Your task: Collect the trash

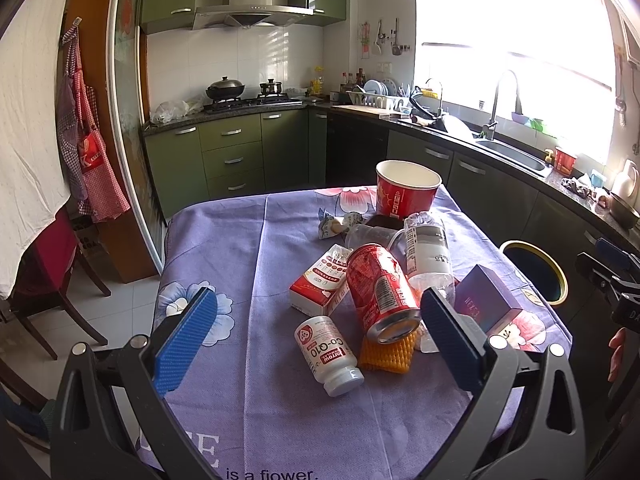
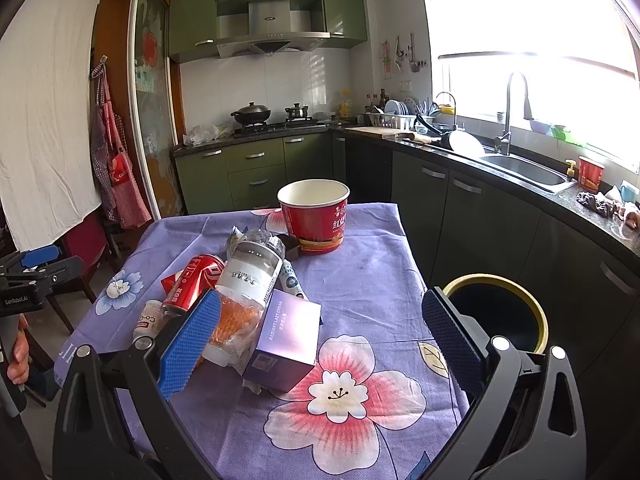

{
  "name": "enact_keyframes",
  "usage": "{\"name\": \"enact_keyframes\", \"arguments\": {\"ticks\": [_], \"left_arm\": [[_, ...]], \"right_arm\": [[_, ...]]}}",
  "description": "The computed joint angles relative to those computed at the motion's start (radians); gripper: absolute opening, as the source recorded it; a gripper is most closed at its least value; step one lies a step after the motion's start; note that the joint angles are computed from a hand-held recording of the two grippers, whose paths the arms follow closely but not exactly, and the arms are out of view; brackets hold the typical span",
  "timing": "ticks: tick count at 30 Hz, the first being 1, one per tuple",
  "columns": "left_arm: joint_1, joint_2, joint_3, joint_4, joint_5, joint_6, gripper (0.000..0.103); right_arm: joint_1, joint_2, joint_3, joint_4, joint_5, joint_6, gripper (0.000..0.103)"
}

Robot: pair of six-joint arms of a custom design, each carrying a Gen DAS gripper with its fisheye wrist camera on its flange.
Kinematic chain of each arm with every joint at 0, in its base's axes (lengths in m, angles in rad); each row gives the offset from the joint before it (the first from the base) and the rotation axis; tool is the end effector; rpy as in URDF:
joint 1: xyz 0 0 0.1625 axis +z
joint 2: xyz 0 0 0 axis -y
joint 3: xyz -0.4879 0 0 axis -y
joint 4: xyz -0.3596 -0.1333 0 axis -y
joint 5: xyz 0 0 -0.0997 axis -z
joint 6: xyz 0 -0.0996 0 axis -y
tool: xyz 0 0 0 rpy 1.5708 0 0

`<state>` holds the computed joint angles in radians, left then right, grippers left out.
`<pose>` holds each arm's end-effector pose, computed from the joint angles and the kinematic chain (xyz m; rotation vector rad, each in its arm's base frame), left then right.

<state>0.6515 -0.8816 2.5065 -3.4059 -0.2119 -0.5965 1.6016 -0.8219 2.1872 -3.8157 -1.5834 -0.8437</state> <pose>-0.1724 -0.4215 0.1803 0.1501 1.9605 -1.2379 0.1488 -0.5415 0.1812 1.0796 -2.3277 1.1026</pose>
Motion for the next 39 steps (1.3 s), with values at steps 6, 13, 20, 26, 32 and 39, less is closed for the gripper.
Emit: {"name": "enact_keyframes", "arguments": {"ticks": [6, 13, 20, 26, 32, 39], "left_arm": [[-0.001, -0.002, 0.000, 0.009, 0.000, -0.006, 0.097], [-0.001, -0.001, 0.000, 0.007, 0.000, -0.006, 0.097], [0.012, 0.000, -0.009, -0.007, -0.009, 0.017, 0.097], [0.085, 0.019, -0.085, -0.179, -0.037, 0.259, 0.097], [0.226, 0.039, -0.284, -0.402, -0.102, 0.658, 0.097], [0.398, 0.111, -0.538, -0.453, -0.158, 0.899, 0.097]], "right_arm": [[0.000, -0.001, 0.000, 0.001, 0.001, 0.000, 0.099], [0.000, -0.001, 0.000, 0.001, 0.000, 0.000, 0.099], [-0.001, 0.000, -0.008, 0.021, -0.001, 0.004, 0.099], [0.006, -0.010, -0.098, 0.200, -0.034, 0.023, 0.099], [0.042, 0.036, -0.299, 0.410, -0.060, 0.042, 0.099], [0.135, 0.241, -0.852, 0.928, -0.236, 0.175, 0.078]]}}
